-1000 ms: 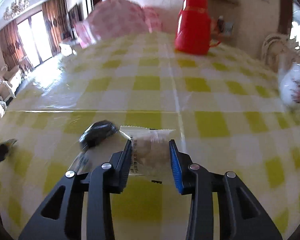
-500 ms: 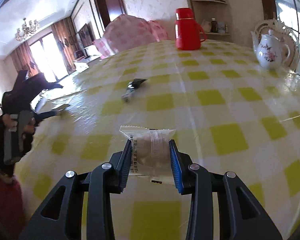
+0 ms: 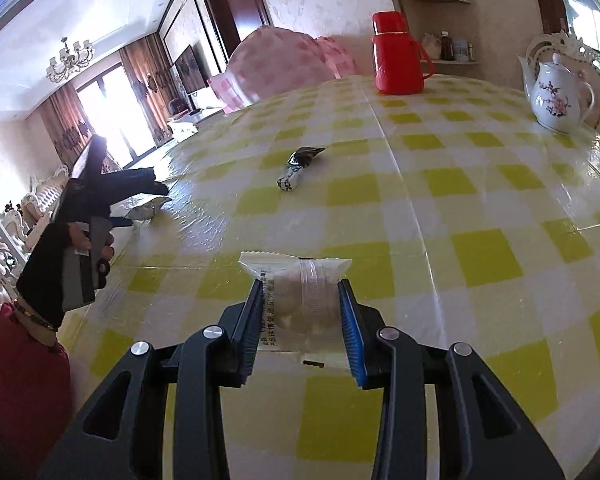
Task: Organize snacks
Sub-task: 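Grasp the green-white snack packet with the left tool, then carry both packets over the lavender bin and open both tools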
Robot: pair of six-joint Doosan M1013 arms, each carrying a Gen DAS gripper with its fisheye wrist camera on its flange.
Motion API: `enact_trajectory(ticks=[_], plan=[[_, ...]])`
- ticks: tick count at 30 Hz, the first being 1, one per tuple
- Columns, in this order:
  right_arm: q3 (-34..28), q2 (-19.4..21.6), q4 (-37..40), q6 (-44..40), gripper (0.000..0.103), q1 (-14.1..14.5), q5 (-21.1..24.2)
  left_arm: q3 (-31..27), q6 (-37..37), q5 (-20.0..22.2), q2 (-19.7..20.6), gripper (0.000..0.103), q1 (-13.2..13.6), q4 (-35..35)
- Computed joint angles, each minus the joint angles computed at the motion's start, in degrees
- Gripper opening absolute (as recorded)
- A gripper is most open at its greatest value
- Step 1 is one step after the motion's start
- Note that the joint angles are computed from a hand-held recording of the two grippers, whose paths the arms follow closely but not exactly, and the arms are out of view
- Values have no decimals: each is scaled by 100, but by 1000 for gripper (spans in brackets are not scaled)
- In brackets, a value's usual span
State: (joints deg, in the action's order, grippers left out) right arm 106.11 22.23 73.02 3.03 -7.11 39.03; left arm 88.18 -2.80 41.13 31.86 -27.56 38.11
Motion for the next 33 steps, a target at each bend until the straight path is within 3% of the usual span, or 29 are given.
enact_trajectory(ticks=[1,2,3,4,5,6,8,17,27,33], plan=[[-1,2,-12,10,36,-3,11,-162,421,419,93,78,-72,-38],[6,-3,-2,-1,36,-2,2,-203,674,539,134,58,-121,41],[8,-6,1,-11,36,-8,-2,-132,661,358,103,49,-112,95],[16,-13,11,-26,36,-7,-18,16,507,-123,-4,39,-89,131],[22,-17,24,-41,36,-6,-27,160,456,-564,-78,37,-53,158],[30,-22,35,-55,36,-8,-29,218,392,-706,-107,37,-60,270],[48,-35,47,-96,36,-5,-31,195,388,-495,-97,37,-134,497],[36,-30,38,-141,37,-6,-43,193,514,-939,-107,36,-173,586],[53,-42,135,-282,37,56,-366,-44,854,-1070,-6,36,-524,888],[40,-6,181,-283,36,69,-528,167,245,-1217,-97,37,-805,1519]])
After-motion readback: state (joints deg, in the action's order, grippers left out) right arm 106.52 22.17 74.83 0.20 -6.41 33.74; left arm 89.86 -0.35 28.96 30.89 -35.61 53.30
